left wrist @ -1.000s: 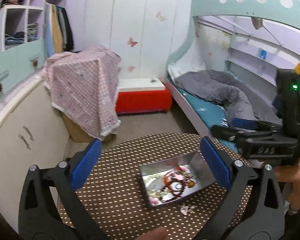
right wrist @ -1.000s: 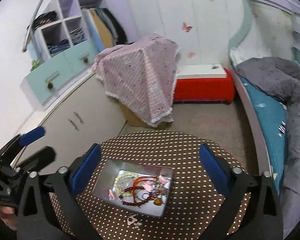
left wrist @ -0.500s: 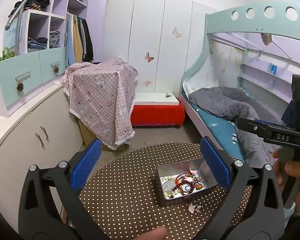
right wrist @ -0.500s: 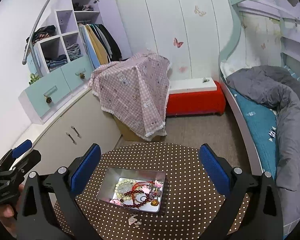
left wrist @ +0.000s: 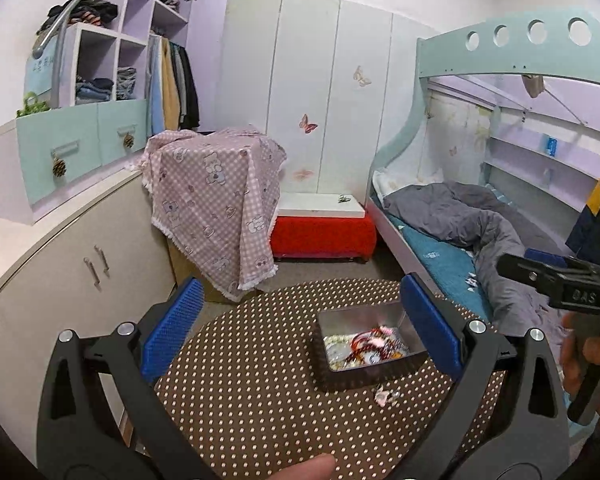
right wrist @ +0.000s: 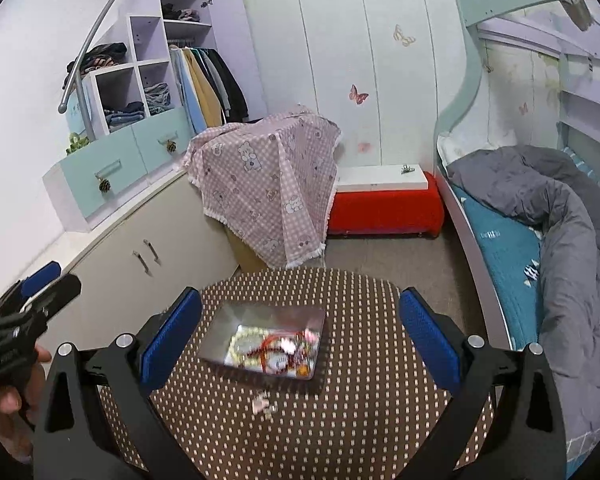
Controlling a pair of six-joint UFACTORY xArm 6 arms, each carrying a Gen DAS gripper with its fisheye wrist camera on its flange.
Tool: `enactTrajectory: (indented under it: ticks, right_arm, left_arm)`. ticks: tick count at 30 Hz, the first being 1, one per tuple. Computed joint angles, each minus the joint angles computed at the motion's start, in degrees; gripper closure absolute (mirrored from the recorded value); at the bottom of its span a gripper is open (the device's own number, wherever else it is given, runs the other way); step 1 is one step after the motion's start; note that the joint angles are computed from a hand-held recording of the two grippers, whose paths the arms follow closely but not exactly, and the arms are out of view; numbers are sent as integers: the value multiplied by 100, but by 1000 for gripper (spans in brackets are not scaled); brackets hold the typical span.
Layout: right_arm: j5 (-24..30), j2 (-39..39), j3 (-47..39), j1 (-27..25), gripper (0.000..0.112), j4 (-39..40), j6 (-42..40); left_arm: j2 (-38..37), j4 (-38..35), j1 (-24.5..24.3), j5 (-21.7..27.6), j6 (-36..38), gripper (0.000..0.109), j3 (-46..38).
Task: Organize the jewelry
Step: 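Withdraw both tools from the tin box toward the last silver charms, then grasp the white charm with the left tool while the right tool grasps a silver bead charm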
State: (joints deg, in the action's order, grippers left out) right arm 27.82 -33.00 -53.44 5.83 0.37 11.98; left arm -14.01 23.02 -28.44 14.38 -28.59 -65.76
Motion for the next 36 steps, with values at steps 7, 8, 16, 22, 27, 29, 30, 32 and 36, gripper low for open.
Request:
enactTrajectory:
  ticks: [7, 8, 16, 22, 27, 29, 30, 32, 36]
  right_arm:
    - [189, -487, 791, 162, 17, -100, 65]
    - [212, -546, 909, 187, 17, -15, -25]
    - [215, -433, 1396, 465, 18, -176, 46]
    - [139, 78, 1386, 607, 50, 158, -374]
    - [55, 540, 1249, 709, 63, 302, -640]
    - [11, 702, 1177, 753, 70, 279, -732]
    - [-16, 759, 1153, 766, 71, 305, -778]
    - [-83, 884, 1084, 792, 75, 199, -760]
    - [-96, 1004, 1000, 830, 96, 74, -808]
  left_arm:
    - [-365, 595, 26, -63, -512, 12, 626]
    - [-387, 640, 17, -59, -545, 12, 699]
    - [-293, 304, -85, 53, -381, 12, 1010]
    - [-142, -25, -130, 179, -204, 12, 1141]
    - [-3, -538, -183, 280, 179, 12, 1173]
    - [67, -713, -198, 317, 329, 12, 1158]
    - [107, -773, -204, 329, 375, 12, 1149]
    - [177, -857, -224, 361, 435, 12, 1119]
    - [321, -947, -282, 427, 551, 12, 990]
